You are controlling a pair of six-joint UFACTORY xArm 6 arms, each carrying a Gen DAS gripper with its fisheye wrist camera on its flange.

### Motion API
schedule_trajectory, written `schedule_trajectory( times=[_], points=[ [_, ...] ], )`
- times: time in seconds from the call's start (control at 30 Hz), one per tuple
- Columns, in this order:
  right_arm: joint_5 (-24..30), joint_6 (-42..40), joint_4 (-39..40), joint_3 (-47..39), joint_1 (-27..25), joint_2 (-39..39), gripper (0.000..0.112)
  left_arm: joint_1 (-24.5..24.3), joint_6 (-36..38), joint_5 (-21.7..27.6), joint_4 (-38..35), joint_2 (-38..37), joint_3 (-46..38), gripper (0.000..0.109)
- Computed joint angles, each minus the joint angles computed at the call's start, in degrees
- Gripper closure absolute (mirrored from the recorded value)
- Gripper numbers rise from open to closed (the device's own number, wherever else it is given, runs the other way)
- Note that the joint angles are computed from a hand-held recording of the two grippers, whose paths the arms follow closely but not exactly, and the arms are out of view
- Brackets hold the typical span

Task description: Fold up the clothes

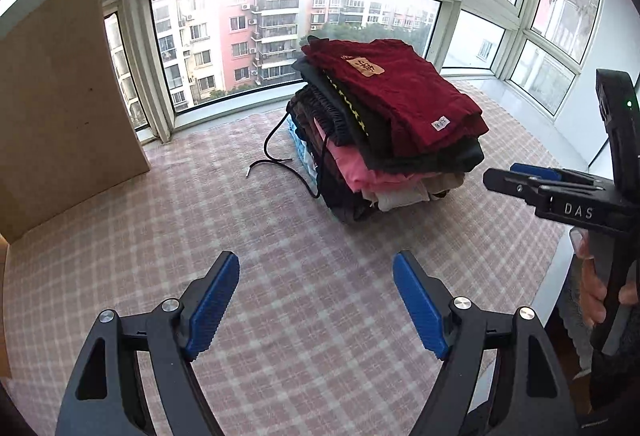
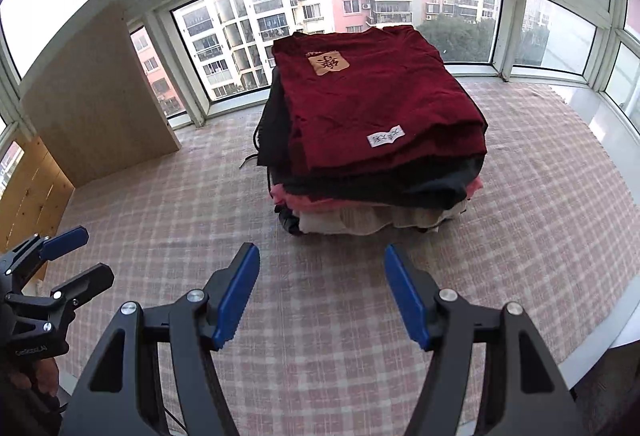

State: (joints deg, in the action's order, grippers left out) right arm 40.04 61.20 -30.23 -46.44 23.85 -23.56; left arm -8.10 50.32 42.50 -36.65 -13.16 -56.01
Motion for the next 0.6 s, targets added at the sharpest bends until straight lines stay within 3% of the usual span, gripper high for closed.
schedule_trajectory(
  times=[0.1,0.17,0.43,0.6],
  points=[
    [5.89,8.21,-5.78,-1.99,7.22,0.1,0.048,4.48,4.86,5.09,-3.72,-2.18,0.42,0.031],
    [10.07,13.33,-8.5,-3.94,11.72,1.22,0.048,6.9,6.16,5.57,-3.6,-3.45,1.36,0.031],
    [21.06,25.7,-9.12,-11.64,23.72,8.0,0.048,16.36,16.15,13.88,-3.06,-5.17,2.31,0.031],
    [27.2,32.06,-10.04,-16.32,29.68,11.39,0.048,21.83,22.16,24.74,-4.29,-3.59,-1.47,0.031]
  ],
)
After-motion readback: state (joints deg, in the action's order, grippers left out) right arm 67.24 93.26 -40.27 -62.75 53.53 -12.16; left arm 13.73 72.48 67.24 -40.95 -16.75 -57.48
